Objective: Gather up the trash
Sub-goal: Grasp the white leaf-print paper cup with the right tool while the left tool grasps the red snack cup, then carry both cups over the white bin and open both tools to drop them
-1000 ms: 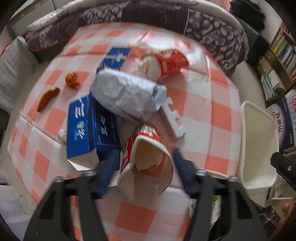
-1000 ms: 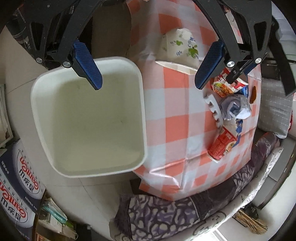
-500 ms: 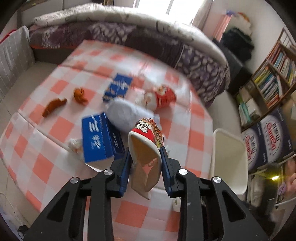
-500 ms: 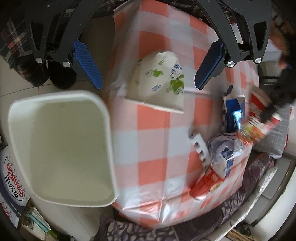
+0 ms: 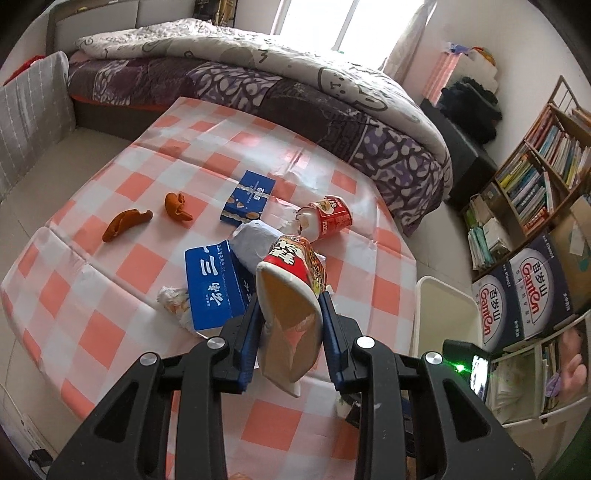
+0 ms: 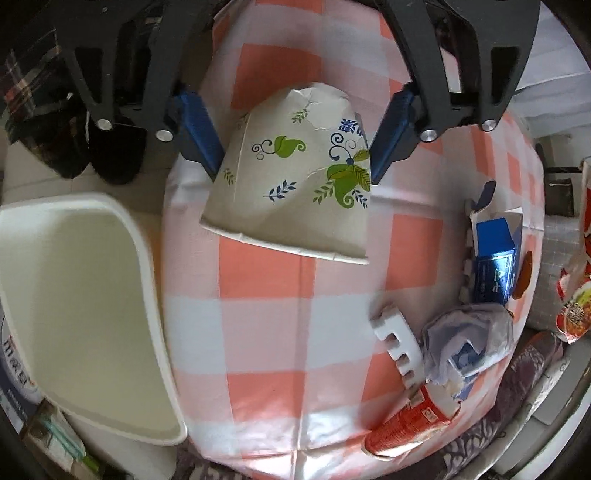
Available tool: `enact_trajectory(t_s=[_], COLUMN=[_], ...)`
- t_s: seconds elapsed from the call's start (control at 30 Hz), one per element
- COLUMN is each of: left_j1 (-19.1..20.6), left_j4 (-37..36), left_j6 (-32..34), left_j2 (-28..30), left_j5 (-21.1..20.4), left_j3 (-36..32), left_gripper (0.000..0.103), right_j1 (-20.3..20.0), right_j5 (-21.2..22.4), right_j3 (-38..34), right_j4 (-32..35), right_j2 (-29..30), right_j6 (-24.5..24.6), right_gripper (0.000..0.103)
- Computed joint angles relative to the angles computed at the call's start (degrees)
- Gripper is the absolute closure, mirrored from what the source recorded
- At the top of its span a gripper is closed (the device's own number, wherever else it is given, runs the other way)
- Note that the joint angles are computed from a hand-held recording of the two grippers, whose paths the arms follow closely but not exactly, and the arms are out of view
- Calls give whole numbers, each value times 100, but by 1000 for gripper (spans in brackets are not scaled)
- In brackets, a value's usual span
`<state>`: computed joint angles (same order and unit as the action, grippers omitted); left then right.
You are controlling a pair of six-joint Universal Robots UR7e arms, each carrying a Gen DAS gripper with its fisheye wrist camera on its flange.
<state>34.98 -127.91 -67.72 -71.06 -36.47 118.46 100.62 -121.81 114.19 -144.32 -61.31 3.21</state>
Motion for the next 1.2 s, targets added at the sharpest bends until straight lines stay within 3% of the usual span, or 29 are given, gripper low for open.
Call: enact_trajectory(t_s=[0.37, 0.67, 1.2], left_j1=[-25, -27, 116], left_j4=[-379, -1116, -2051], left_j6=[132, 625, 1811], left_j2=[16, 339, 1531], left_j5=[89, 137, -594], left_j3=[109, 38, -642], left_gripper=[72, 72, 72], right_j1=[153, 92, -416], right_j5=[103, 99, -513], right_j3=[58, -121, -349], right_j4=[-988, -1732, -1686], right_j2=[-248, -362, -848], right_j6=[-679, -810, -577], right_gripper=[37, 36, 32])
